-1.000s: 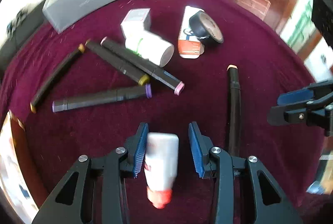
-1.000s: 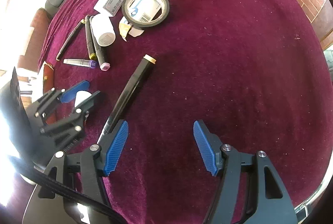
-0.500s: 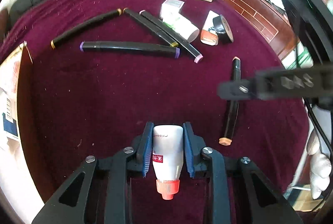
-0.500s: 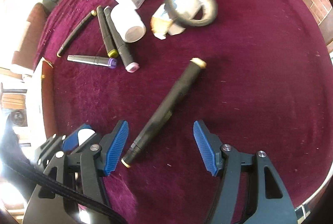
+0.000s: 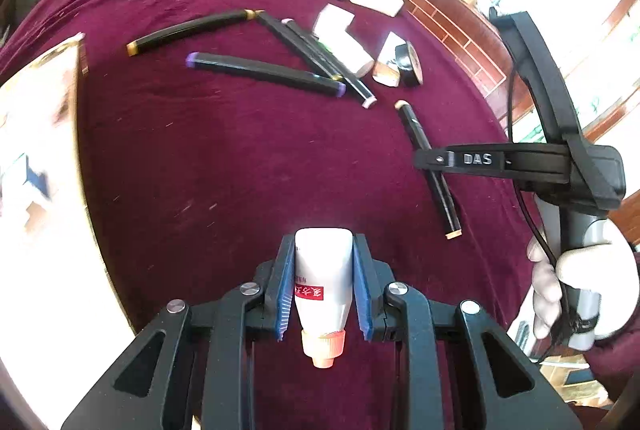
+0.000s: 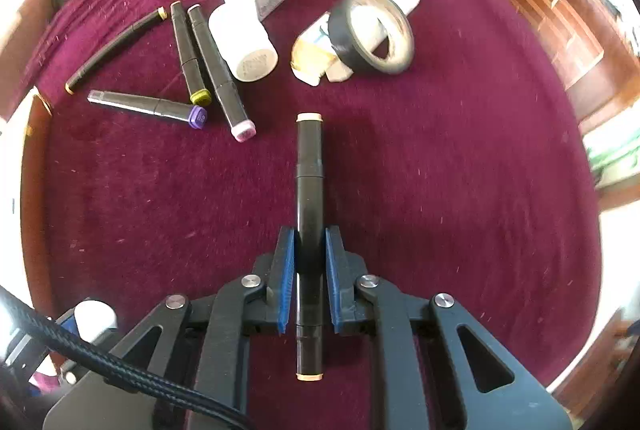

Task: Organize objects
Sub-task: 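Carry the glue bottle and black marker into the tray with both grippers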

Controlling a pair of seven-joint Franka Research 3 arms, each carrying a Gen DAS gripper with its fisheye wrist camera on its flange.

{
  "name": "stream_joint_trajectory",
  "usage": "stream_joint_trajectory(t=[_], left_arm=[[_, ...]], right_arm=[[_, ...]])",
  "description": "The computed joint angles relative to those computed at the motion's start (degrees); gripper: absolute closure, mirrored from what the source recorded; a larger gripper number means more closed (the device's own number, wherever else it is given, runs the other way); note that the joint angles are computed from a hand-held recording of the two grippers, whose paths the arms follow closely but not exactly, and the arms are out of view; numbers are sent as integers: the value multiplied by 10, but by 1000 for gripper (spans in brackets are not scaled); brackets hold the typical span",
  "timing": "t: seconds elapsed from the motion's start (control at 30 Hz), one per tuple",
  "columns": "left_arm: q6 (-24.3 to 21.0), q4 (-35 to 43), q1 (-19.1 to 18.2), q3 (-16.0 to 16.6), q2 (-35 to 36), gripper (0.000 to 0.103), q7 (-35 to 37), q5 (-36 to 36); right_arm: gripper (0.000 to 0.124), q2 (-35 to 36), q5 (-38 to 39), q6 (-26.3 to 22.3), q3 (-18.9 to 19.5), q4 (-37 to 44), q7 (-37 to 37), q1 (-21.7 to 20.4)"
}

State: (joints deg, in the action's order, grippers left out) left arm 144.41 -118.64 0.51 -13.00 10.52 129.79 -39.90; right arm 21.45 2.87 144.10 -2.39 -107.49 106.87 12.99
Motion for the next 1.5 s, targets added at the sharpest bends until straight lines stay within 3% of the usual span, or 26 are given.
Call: stream_joint_trajectory(t=[0.33,0.57,0.7,0.83,1.17,1.5], left_arm=[[-30,-28,26,37,-56,80,47,-89],[-24,-34,48,73,-73,80,16,-113],[17,-38,60,87,-67,80,-34,-73],[41,-26,74,93,-38,80,-114,14],[55,55,120,69,60,80,-198,157],[60,112,133,57,114,80,-271,259]], right_arm=[[111,-78,140,41,43,-74,-83,-32],[111,-71,197,32,67,-21,-161,-13],[111,-52,230,12,83,21,-209,-3],[111,-11,269,-30,101,81,-245,6],[111,120,182,-107,91,263,-207,88],[111,226,76,-177,60,412,-125,140]])
